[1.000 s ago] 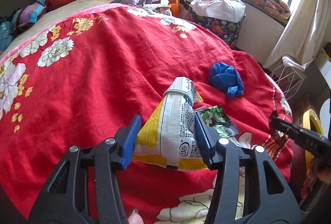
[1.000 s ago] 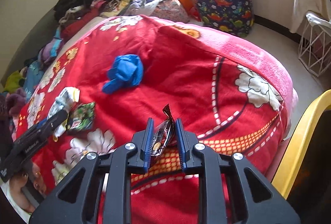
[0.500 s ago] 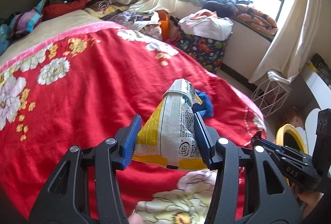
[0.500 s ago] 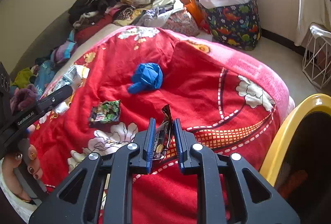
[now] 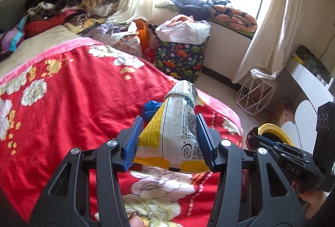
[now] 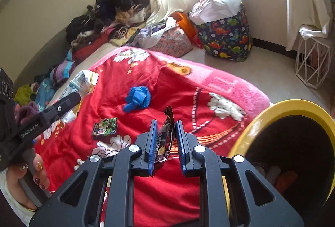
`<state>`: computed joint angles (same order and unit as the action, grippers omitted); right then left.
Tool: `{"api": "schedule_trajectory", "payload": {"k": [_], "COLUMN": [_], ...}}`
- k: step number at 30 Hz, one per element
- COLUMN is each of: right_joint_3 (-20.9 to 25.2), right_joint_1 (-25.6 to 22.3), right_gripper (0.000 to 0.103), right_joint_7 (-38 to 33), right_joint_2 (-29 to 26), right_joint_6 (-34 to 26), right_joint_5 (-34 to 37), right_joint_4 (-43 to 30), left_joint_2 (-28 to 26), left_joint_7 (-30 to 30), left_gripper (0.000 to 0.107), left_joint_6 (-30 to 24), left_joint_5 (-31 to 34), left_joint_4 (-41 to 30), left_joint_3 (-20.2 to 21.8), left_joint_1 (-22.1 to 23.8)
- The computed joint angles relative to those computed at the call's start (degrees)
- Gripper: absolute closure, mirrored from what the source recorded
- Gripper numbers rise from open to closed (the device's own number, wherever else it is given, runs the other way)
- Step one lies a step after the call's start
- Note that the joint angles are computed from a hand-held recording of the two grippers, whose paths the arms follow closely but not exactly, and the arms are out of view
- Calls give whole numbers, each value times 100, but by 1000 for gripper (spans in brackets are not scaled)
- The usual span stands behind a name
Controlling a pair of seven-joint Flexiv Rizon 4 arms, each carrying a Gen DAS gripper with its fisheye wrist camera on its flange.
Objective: Collect trash
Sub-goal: 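Carry the candy wrapper and chip bag over the yellow bin with both tools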
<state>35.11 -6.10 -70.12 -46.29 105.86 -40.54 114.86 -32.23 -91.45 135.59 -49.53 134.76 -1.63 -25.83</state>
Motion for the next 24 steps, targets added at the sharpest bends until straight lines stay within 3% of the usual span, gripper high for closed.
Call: {"api": "schedule_trajectory", "payload": {"k": [10,24], "right_joint_3": [-198,-987], "right_joint_1": [-337,-447], "right_gripper": [85,85], "right_joint_7": [380,1366], "right_joint_2": [153,316], "right_joint_6": [352,1010], "right_joint_5": [-71,-697], "right_joint_4": [176,380], "left_joint_2": [-142,-362], "left_joint_7": [454,976], "left_gripper": [63,63], "left_joint_6": [-131,-374], "left_joint_5": [-103,-156], "left_joint_4": [-473,-1065], "left_joint_3": [-75,-157], "left_joint_1": [-246,-506]}}
